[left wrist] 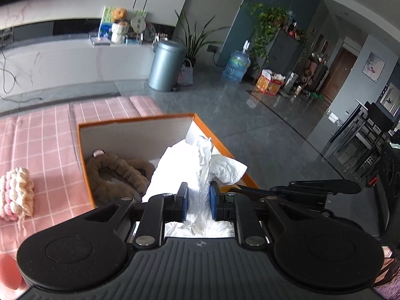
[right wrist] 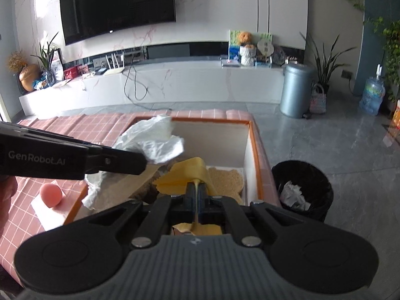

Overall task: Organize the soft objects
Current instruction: 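Carry the white cloth with the left tool while the right tool carries the yellow cloth into the box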

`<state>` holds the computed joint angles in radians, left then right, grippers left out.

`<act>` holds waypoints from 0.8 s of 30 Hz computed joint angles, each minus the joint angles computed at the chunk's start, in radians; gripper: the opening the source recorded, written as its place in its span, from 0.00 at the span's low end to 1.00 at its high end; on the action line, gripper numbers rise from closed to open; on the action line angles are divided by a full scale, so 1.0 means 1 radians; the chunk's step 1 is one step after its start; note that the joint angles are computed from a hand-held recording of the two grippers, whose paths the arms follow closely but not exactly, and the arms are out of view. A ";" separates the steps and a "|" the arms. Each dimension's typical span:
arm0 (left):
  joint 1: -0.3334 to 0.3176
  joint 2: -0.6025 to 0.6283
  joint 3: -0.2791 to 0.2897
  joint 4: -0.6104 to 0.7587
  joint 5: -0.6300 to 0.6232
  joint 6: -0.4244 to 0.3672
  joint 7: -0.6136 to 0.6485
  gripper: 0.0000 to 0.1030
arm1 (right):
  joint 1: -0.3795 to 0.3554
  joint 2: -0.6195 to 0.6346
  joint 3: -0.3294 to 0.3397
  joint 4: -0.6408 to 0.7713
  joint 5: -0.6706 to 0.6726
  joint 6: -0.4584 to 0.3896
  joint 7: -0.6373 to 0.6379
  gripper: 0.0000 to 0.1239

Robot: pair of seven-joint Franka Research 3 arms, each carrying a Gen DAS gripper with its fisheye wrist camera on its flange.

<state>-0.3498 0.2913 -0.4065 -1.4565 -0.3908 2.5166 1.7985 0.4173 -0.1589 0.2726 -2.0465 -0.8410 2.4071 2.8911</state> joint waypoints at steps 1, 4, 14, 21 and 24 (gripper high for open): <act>-0.004 0.011 0.002 0.011 0.011 -0.021 -0.004 0.18 | 0.001 0.008 -0.003 0.001 0.012 -0.003 -0.020 0.00; -0.007 0.023 0.004 0.016 0.029 -0.059 -0.007 0.18 | 0.010 0.029 -0.015 0.005 0.056 -0.010 -0.076 0.00; -0.016 0.049 0.012 0.059 0.063 -0.220 -0.008 0.19 | 0.029 0.050 -0.040 -0.014 0.274 0.013 -0.212 0.00; -0.033 0.048 0.025 0.073 0.109 -0.291 -0.027 0.22 | 0.043 0.055 -0.039 -0.007 0.324 -0.029 -0.228 0.01; -0.038 0.047 0.030 0.077 0.123 -0.302 -0.043 0.25 | 0.045 0.046 -0.036 -0.012 0.329 -0.034 -0.223 0.06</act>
